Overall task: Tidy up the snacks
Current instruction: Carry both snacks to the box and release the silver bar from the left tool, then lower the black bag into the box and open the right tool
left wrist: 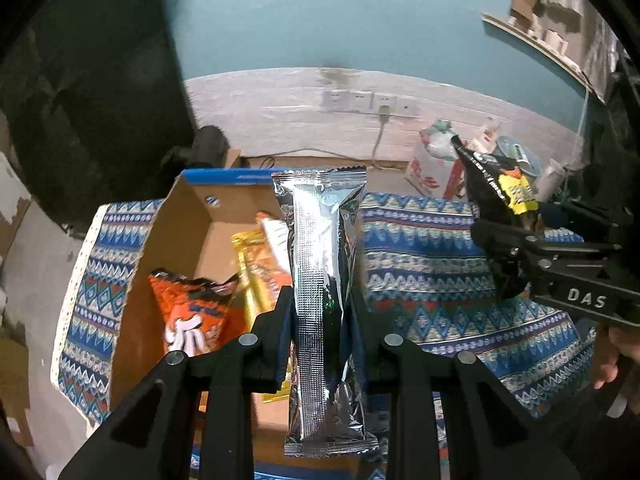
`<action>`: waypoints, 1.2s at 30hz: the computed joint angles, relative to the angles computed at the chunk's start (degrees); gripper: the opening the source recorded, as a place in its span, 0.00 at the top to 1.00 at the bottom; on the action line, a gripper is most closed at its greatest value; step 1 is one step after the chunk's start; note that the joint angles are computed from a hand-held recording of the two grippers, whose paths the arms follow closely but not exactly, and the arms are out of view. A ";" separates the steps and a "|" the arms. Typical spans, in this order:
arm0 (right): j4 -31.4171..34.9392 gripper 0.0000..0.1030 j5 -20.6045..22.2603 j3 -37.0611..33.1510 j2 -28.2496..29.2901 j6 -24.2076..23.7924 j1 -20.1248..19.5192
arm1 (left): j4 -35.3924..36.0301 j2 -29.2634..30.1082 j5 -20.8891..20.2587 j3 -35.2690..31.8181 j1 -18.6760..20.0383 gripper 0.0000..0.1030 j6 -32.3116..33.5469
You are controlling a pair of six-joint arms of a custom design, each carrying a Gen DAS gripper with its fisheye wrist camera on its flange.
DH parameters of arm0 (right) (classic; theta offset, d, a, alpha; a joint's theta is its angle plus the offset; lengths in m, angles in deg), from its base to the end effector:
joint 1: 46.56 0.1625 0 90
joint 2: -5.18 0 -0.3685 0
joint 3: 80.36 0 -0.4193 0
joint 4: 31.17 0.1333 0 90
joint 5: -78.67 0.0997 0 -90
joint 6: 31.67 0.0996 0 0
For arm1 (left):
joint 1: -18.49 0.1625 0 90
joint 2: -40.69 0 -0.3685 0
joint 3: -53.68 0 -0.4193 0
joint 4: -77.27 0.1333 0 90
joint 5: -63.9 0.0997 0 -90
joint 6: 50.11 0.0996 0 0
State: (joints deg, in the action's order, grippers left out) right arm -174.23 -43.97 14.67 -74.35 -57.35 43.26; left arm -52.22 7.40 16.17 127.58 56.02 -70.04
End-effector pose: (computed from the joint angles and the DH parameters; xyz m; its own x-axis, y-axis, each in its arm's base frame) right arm 0.0777 -0.6014 0.4071 -0.7590 -0.0448 0.6495 -0.3622 0.8580 -0.3641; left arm -0.4526 -0.6002 0.0162 -0.6843 0.3516 -0.6389 0.5953 0.7753 -0.2109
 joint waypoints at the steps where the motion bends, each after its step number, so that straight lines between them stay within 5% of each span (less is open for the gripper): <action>1: 0.19 0.40 0.09 -0.39 0.58 0.08 0.20 | 0.17 -0.20 0.26 0.25 0.35 0.75 -0.30; 12: 1.68 0.40 0.87 -3.62 6.06 0.60 2.29 | 5.47 -1.29 -1.48 0.95 3.91 0.75 -6.65; 16: 2.53 0.40 1.06 -4.83 8.11 0.73 2.97 | 7.59 -1.86 -1.68 1.10 4.95 0.56 -8.31; 23: 4.10 0.40 1.56 -6.38 11.65 1.54 3.94 | 8.72 -4.23 0.58 2.67 5.46 0.41 -10.10; 36: 7.48 0.39 2.81 -9.90 17.26 2.83 5.27 | 7.60 -9.63 3.05 7.27 6.79 0.35 -13.10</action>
